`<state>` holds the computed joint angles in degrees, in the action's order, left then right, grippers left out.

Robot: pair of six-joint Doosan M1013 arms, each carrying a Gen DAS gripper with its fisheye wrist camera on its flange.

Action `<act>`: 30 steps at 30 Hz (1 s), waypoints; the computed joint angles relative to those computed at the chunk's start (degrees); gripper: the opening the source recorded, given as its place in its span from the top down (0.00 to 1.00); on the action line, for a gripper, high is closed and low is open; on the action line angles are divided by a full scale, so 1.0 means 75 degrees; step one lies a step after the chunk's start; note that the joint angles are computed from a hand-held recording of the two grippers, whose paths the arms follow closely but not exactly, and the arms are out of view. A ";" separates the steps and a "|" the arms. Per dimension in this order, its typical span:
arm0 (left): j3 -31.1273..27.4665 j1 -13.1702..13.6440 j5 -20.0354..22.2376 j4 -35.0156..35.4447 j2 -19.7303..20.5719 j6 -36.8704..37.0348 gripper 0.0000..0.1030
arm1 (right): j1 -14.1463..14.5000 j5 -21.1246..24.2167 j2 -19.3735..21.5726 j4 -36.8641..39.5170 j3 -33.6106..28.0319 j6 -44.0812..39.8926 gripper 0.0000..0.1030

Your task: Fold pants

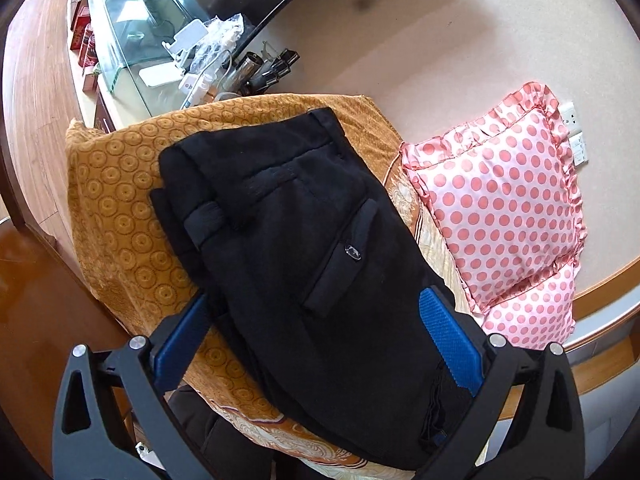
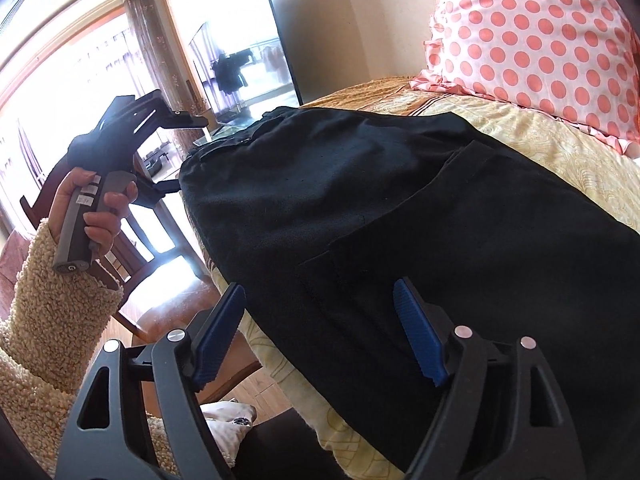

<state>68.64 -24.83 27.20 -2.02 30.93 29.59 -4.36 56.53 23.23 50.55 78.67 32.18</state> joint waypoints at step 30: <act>-0.2746 -0.1284 0.0169 0.1252 0.0987 0.3111 0.90 | -0.1537 -0.1434 -0.1173 0.2918 0.1713 -0.1620 0.23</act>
